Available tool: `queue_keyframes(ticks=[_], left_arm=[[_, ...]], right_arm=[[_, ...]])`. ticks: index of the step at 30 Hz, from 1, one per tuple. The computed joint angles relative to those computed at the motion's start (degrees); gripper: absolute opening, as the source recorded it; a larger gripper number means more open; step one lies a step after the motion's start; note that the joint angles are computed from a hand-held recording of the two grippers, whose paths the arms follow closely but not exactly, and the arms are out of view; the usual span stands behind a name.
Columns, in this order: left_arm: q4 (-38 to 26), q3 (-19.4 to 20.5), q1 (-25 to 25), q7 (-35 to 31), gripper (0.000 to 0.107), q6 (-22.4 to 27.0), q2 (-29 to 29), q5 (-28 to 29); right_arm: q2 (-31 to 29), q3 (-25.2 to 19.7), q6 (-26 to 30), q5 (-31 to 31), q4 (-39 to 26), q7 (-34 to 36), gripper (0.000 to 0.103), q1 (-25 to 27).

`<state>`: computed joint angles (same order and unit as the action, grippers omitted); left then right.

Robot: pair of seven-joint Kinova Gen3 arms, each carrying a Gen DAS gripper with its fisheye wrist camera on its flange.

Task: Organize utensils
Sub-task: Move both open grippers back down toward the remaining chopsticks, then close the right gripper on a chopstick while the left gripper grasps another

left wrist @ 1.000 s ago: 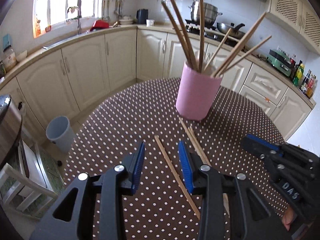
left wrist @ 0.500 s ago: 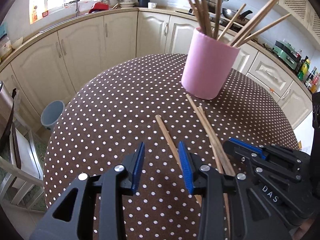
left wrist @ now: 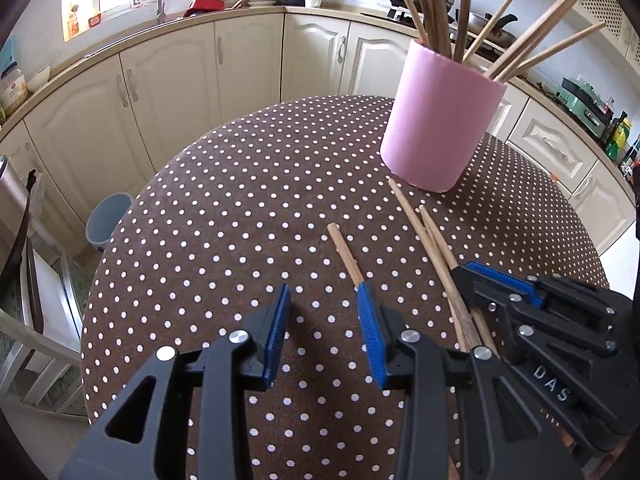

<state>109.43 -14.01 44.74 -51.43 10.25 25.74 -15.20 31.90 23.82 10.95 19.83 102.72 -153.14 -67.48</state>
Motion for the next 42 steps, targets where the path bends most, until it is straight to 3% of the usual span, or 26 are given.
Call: queue_keyframes(ticks=[7,9,16,19,23,28,31,33,39,42], left_arm=[[-1.32,-0.65,0.22,2.22,0.035,1.44,0.48,-0.43],[-1.64,-1.62,0.95,3.41,0.035,2.04,0.78,-1.09],[-4.35,4.24,-4.50,4.38,0.042,4.71,0.73,-1.27],[-7.21,2.76,-3.12,5.27,0.044,8.64,2.32,-1.36],[-9.48,4.90,-4.56,7.00,0.051,10.91,3.26,-3.28],[-13.18,8.74,-6.47,6.34,0.051,14.68,4.59,-3.55],[-14.81,8.92,-5.23,7.41,0.051,16.78,5.20,-4.88],[-14.59,10.32,-6.60,6.98,0.051,16.00,4.97,-3.90],[-17.15,6.84,-1.92,10.74,0.049,18.34,7.30,-8.93],[-17.02,5.87,-0.41,12.82,0.037,18.15,7.59,-11.47]], right_arm=[[0.40,-2.37,3.65,0.85,-2.28,0.20,0.013,2.42],[0.88,-1.02,6.19,3.04,-3.35,-2.25,0.013,0.92],[0.63,-4.53,8.34,8.19,-4.12,-5.11,0.013,3.22],[0.00,-5.78,6.27,9.46,-2.73,-6.75,0.013,4.73],[-0.31,-6.16,5.90,10.67,-2.12,-7.19,0.013,5.44],[-0.45,-7.37,6.61,11.06,-2.49,-6.82,0.015,6.54],[0.27,-5.82,9.80,12.31,-3.79,-7.96,0.024,4.24],[-0.13,-7.61,8.73,13.51,-3.18,-9.39,0.024,6.23],[-0.52,-11.44,8.91,12.49,-3.94,-6.18,0.024,10.47],[-0.35,-12.45,9.55,12.30,-4.58,-5.17,0.024,11.19]])
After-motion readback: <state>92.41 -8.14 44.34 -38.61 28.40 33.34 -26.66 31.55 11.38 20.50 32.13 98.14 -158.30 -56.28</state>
